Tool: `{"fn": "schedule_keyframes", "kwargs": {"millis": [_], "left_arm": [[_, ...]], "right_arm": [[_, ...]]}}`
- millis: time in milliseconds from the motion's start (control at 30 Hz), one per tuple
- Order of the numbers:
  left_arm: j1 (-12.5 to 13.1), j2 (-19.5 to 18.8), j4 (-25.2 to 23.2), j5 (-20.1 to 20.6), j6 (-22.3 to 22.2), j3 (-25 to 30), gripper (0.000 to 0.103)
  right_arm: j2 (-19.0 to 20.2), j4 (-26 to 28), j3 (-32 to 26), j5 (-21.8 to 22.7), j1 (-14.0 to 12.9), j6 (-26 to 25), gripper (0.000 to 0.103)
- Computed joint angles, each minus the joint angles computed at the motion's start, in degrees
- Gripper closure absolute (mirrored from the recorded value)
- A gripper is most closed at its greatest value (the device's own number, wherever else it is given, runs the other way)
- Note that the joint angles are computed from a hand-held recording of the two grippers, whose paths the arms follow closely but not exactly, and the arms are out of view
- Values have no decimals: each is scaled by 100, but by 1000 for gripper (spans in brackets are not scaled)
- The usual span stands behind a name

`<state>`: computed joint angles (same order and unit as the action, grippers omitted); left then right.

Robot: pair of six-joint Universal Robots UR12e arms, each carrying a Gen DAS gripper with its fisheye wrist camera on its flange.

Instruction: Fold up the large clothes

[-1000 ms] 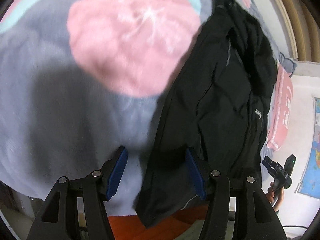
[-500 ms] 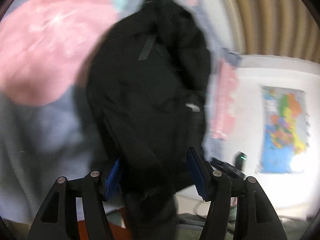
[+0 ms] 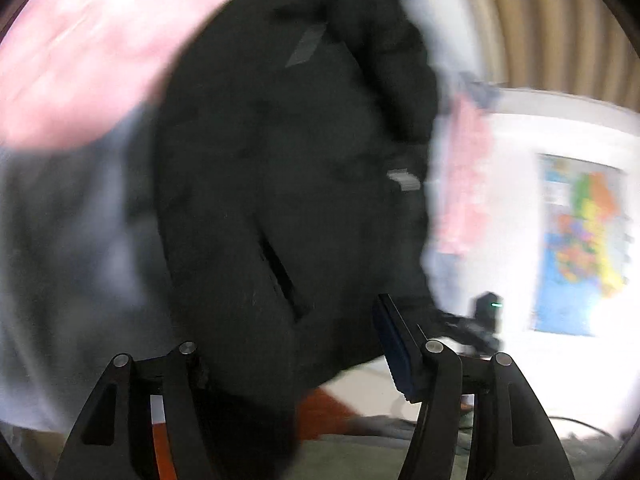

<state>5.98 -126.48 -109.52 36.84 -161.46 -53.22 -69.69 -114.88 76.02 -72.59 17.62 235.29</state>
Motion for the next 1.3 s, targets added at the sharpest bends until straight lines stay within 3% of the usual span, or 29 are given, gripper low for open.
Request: {"fn": "schedule_keyframes", "kwargs": {"millis": [67, 133, 233, 367, 433, 533, 600, 700, 833, 1033, 1133, 1300], "left_arm": [[16, -21, -281, -335, 398, 140, 39], [8, -79, -522, -392, 581, 267, 39], [-20, -86, -404, 11, 229, 184, 39], [-139, -40, -428, 1052, 50, 55, 40], [-129, 31, -416, 1153, -6, -95, 40], [-56, 242, 301, 809, -442, -490, 42], [2, 311, 691, 442, -637, -622, 60], [3, 281, 856, 287, -642, -487, 77], [12, 348, 1428, 21, -754, -482, 82], [-40, 198, 2460, -407, -1655, -207, 82], [-20, 61, 2818, -557, -1898, 49, 82], [-126, -407, 3072, -599, -1963, 1024, 82]], "right_arm": [[3, -423, -38, 15, 25, -63, 50], [53, -493, -123, 40, 37, -74, 50], [125, -294, -128, 186, 35, -50, 50], [151, -69, 82, 607, 24, 277, 47], [82, -416, 324, 670, 31, 623, 47], [14, -898, 471, 571, 41, 965, 48], [7, -1091, 471, 499, 27, 997, 62], [107, -786, 131, 329, 25, 628, 70], [165, -821, -106, 164, 16, 533, 75], [225, -1048, -446, -91, -78, 393, 78], [271, -1177, -641, -248, -145, 189, 78], [472, -1240, -1104, -417, -264, -165, 78]]}}
